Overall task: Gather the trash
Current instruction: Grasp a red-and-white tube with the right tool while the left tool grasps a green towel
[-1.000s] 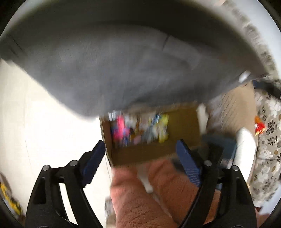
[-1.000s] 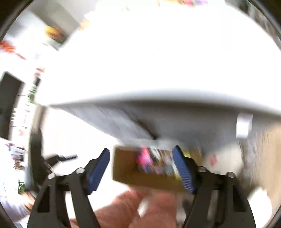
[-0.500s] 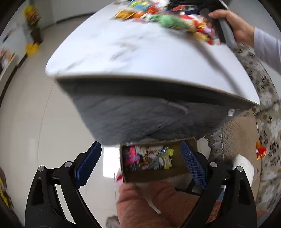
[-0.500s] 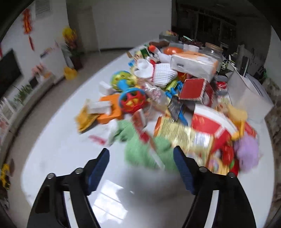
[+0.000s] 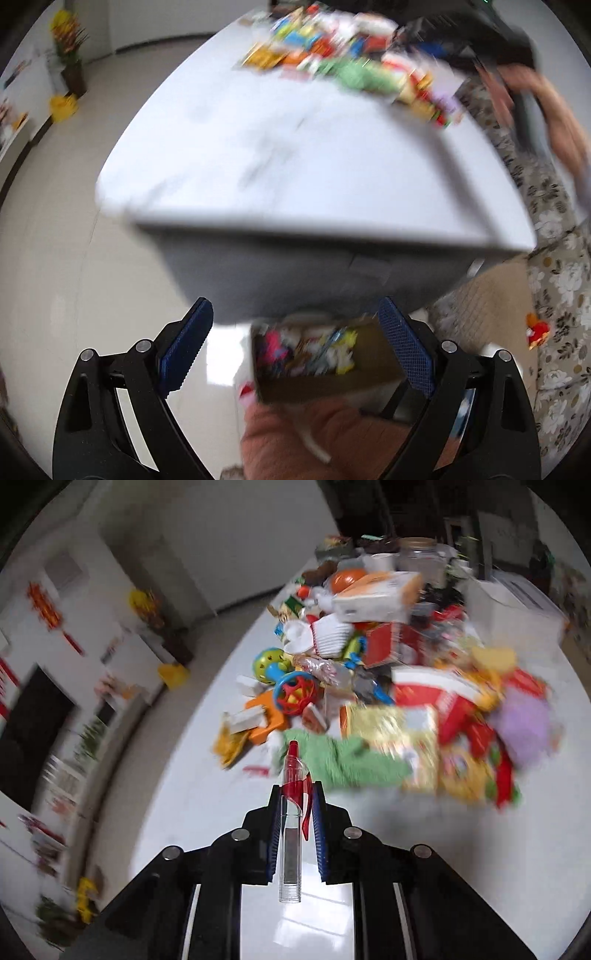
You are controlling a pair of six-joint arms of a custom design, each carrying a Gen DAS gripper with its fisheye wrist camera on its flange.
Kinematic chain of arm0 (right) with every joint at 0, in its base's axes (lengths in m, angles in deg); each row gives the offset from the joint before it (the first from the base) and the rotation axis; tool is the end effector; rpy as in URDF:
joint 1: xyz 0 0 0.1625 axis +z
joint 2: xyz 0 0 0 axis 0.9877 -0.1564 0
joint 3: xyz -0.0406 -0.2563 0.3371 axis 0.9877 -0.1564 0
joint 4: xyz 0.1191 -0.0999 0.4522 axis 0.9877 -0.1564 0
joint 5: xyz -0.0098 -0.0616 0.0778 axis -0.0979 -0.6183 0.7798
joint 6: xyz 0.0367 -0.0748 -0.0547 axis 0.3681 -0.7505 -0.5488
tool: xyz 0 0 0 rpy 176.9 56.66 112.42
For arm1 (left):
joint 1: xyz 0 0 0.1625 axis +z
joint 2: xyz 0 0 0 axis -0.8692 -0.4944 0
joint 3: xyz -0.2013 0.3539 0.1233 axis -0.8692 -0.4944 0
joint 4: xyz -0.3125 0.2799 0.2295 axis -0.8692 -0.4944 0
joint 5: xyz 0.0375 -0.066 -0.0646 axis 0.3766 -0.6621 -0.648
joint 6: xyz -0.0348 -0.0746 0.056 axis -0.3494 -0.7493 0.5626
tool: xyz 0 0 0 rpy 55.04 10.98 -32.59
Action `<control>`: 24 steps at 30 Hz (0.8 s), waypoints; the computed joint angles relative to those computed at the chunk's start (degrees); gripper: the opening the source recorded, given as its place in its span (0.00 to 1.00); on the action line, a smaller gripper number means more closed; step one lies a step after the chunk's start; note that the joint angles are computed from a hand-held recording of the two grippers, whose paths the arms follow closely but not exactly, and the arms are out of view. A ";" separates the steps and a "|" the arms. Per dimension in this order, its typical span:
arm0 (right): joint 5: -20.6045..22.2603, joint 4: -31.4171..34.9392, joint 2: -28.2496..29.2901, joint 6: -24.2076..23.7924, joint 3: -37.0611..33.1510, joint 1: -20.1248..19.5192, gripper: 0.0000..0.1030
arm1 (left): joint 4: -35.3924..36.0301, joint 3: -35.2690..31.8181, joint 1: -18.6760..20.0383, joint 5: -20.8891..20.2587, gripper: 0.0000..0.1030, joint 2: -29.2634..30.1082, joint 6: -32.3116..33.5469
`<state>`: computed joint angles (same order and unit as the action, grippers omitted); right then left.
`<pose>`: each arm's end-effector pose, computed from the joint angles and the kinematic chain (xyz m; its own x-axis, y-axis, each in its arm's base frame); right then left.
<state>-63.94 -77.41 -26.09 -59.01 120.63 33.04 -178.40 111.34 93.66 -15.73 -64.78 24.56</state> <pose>0.3370 -0.5696 0.4523 -0.9287 0.1191 0.3511 -0.1488 0.7476 -0.6473 -0.3945 -0.4720 0.3507 -0.7693 0.4460 -0.4573 0.5362 0.8401 -0.0827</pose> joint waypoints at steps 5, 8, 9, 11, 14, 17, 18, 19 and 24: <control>-1.82 -1.82 -11.61 6.64 10.80 4.83 0.15 | -9.08 -15.80 4.27 -3.62 0.86 17.84 3.79; -5.06 0.49 -16.94 12.67 15.73 7.38 0.16 | -11.03 -28.17 6.65 -3.53 0.86 30.03 -0.08; -7.38 2.06 -19.25 15.43 17.85 8.80 0.16 | -10.97 -32.24 7.31 -3.79 0.86 33.63 -1.27; -10.29 4.37 -22.40 19.64 20.67 10.49 0.16 | -7.96 -42.43 8.91 -4.40 0.86 41.72 -5.15; -12.21 7.65 -25.93 24.30 23.54 11.59 0.17 | -2.45 -53.73 10.22 -4.82 0.86 49.89 -9.80; -13.16 9.63 -28.84 27.82 25.75 11.72 0.17 | 5.24 -61.48 11.24 -7.00 0.42 55.17 -13.30; -13.08 9.58 -29.77 28.71 26.43 11.65 0.17 | 4.55 -60.96 11.24 -7.41 0.41 54.96 -13.35; -13.09 9.30 -30.07 28.91 26.67 11.52 0.17 | 3.71 -60.00 10.97 -7.04 0.39 54.29 -12.73; -12.89 5.34 -28.97 24.63 26.12 11.84 0.11 | -2.49 -55.82 9.67 -11.62 0.38 49.65 -5.91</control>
